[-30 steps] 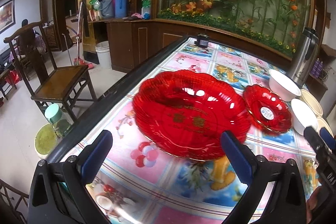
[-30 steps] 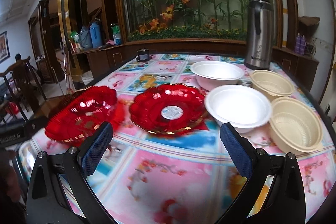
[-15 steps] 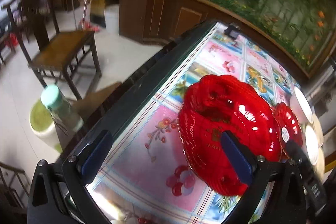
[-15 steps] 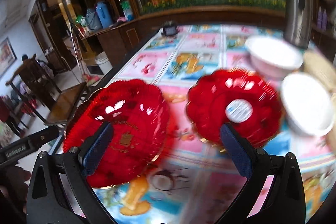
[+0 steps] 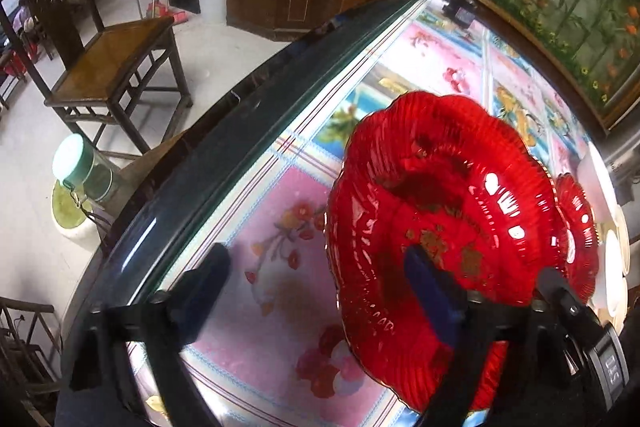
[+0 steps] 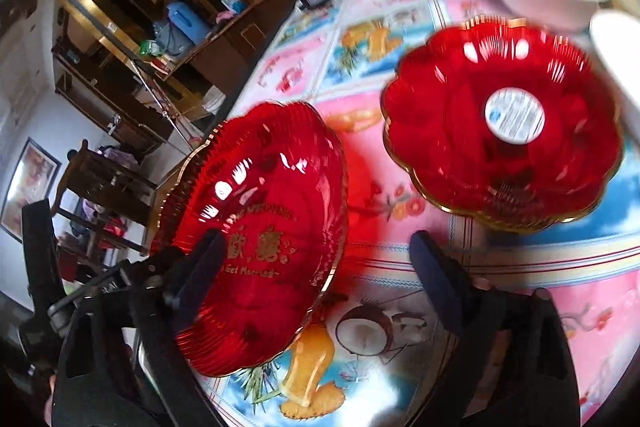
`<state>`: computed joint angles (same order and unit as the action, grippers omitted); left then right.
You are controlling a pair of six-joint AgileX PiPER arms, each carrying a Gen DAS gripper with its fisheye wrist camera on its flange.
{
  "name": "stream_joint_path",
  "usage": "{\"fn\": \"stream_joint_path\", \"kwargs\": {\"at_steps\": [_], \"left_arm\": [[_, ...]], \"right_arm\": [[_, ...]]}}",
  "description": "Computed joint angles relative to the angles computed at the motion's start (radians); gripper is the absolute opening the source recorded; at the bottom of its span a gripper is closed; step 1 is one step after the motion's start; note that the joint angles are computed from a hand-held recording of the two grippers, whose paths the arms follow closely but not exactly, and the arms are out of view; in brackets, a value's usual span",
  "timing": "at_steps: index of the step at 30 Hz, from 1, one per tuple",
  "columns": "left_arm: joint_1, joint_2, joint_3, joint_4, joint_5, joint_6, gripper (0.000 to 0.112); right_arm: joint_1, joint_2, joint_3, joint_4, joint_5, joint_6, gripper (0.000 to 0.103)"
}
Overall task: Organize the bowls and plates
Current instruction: 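Close the right gripper on the rim of the large red plate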
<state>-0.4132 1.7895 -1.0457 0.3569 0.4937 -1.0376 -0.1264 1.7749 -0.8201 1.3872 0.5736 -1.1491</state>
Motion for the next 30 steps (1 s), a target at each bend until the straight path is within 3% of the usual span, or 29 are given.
{"fn": "stream_joint_path", "kwargs": {"at_steps": [2,3,5,6,11,17,24,30], "left_arm": [[-0.003,0.009,0.000,0.022,0.009,-0.026,0.063],[-0.014,0.012,-0.003,0.065,0.026,-0.063,0.060],[-0.030,0.009,0.010,0.127,0.017,-0.119,0.053],[-0.031,0.003,0.021,0.136,-0.002,-0.127,0.049],[-0.053,-0.010,0.034,0.140,-0.035,-0.121,0.015],[-0.096,-0.047,0.062,0.227,0.011,-0.210,0.015],[-0.154,-0.197,0.191,0.346,0.103,-0.362,0.016],[-0.140,-0.177,0.200,0.273,0.117,-0.286,0.018]], "right_arm": [[0.002,0.005,-0.003,0.024,-0.008,-0.026,0.066],[0.004,0.014,-0.006,0.030,-0.008,-0.037,0.059],[0.018,0.033,-0.017,0.026,-0.014,-0.046,0.026],[0.025,0.037,-0.016,0.028,-0.027,-0.054,0.019],[0.044,0.021,0.003,0.079,-0.058,-0.147,0.015],[0.031,0.018,0.016,0.097,-0.031,-0.194,0.015],[0.086,-0.057,0.088,0.157,-0.022,-0.327,0.015],[0.145,-0.063,0.104,0.118,-0.077,-0.285,0.015]]}}
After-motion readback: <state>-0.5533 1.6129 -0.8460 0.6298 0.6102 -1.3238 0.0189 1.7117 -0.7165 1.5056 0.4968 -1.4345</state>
